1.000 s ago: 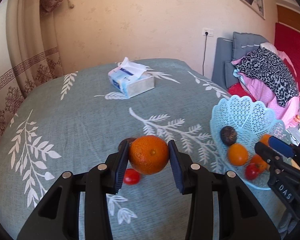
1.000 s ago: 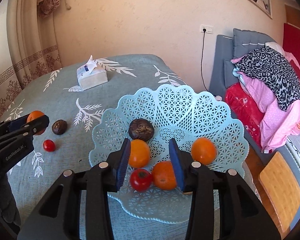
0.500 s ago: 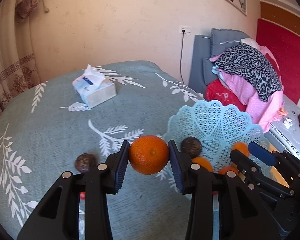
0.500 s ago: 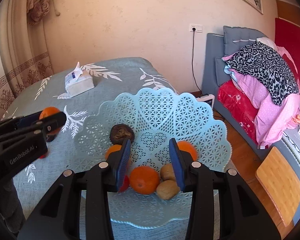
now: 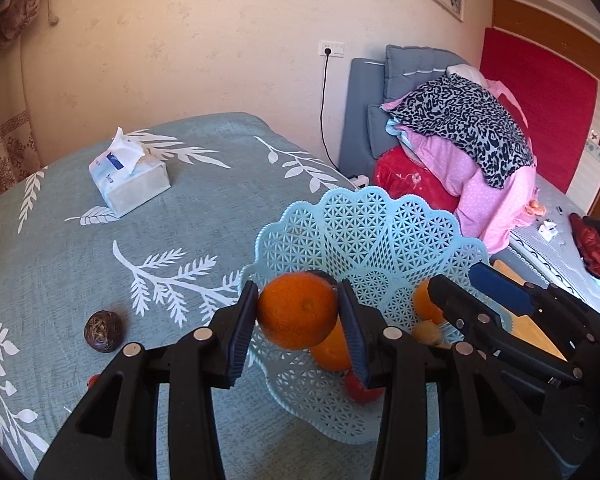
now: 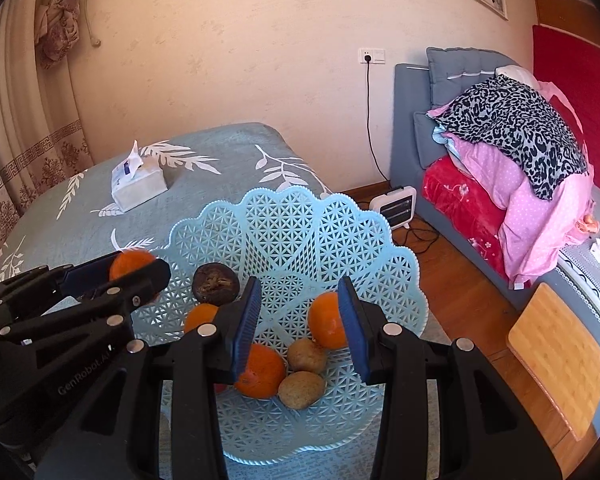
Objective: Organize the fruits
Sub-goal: 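Carry the orange over the basket and open the left tool, then move both tools back and close the left tool on the other dark brown fruit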
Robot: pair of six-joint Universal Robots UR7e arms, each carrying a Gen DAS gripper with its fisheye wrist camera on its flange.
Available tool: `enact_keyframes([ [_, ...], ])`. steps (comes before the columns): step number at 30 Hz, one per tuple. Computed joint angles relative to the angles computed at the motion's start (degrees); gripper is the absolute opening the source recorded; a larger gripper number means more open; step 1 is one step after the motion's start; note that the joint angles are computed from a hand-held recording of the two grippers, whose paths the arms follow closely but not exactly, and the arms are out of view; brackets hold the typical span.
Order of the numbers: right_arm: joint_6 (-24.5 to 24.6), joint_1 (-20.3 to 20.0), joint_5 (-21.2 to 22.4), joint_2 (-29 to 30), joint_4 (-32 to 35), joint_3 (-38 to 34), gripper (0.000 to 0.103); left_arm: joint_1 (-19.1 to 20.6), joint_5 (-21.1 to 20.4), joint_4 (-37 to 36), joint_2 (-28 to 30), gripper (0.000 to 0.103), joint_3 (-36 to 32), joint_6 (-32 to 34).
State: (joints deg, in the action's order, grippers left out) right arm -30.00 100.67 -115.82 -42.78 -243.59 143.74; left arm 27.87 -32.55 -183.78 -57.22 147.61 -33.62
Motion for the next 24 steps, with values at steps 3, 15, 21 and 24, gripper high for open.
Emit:
enact_keyframes([
  [3, 0.67, -0.32, 0.18, -0.47, 0.13, 0.09, 0.043, -0.26, 1.34, -0.02, -0.60, 0.064, 0.51, -1.03],
  [15, 0.53, 1.13, 1.22, 0.57, -0.77, 0.72, 0.050, -0.62, 7.11, 10.33, -10.91, 0.075, 3.96, -7.20],
  [21, 0.62, 2.02, 1.88, 1.43, 0.01, 0.81, 0.050, 0.22, 9.40, 19.01, -17.49, 0.080, 5.19, -11.71],
  [24, 0.87, 2.44, 2.50, 1.53, 0.44, 0.98, 0.050, 0.90, 10.03, 22.55, -20.30, 0.081, 5.53, -13.23],
])
